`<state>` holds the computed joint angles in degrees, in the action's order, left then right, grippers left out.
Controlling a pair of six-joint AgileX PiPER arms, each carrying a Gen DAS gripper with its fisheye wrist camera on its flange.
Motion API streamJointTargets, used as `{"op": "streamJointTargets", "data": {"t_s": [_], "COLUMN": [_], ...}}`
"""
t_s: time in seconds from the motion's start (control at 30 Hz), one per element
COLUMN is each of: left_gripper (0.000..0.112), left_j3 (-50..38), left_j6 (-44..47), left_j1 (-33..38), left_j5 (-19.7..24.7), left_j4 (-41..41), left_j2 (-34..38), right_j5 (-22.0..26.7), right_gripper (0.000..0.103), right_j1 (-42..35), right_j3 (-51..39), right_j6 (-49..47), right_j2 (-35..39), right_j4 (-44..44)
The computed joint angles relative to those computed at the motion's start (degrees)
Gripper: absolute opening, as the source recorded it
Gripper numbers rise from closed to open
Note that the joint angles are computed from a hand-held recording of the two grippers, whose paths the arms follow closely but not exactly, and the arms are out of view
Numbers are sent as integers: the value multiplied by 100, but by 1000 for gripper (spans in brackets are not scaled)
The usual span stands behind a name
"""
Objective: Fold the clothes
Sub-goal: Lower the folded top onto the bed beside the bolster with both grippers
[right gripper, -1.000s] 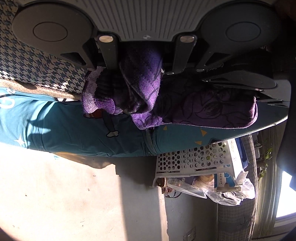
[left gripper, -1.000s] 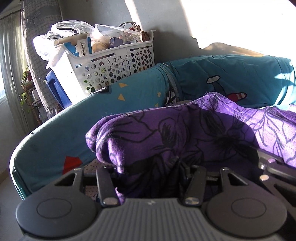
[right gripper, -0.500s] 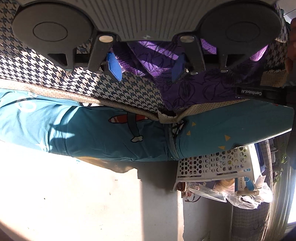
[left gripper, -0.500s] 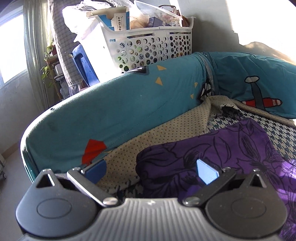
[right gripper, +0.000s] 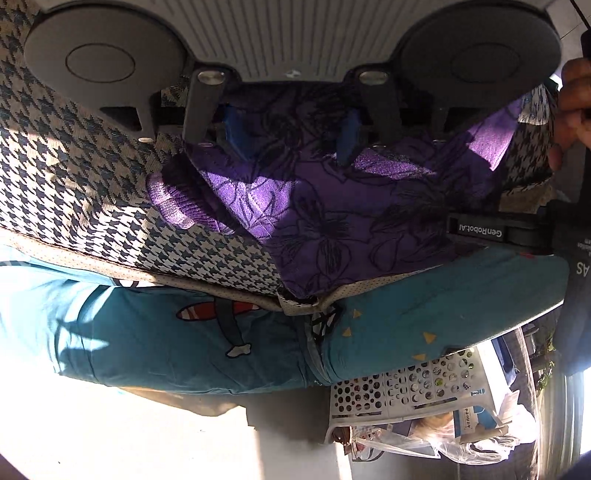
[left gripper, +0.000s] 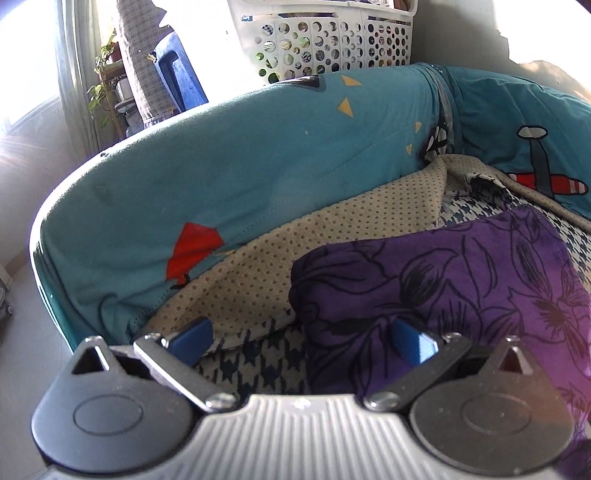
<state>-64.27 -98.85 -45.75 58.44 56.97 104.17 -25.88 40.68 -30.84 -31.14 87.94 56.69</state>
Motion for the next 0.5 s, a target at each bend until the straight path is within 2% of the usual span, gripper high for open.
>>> {"op": "streamJointTargets", "data": {"t_s": [0.1, 0.2, 0.33, 0.5], "left_gripper": [103, 103, 103, 103], "left_j3": [163, 346, 528, 587], "left_j6": [-170, -384, -440, -287], "left_j1": [200, 231, -110, -578], "left_j5": [-105, 50, 236, 221], "left_j4": [-295, -391, -267, -380], "left_j2": [-255, -436, -607, -750], "right_j5": [-82, -160, -305, -350], "right_gripper": [53, 56, 63, 65], "right_j1": [126, 304, 673, 1107], "right_j3": [64, 245, 486, 679], "right_j6": [-515, -870, -1305, -2098], "right_j2": [-265, -641, -1050, -1515], "right_j4": [709, 1353, 2021, 2894]}}
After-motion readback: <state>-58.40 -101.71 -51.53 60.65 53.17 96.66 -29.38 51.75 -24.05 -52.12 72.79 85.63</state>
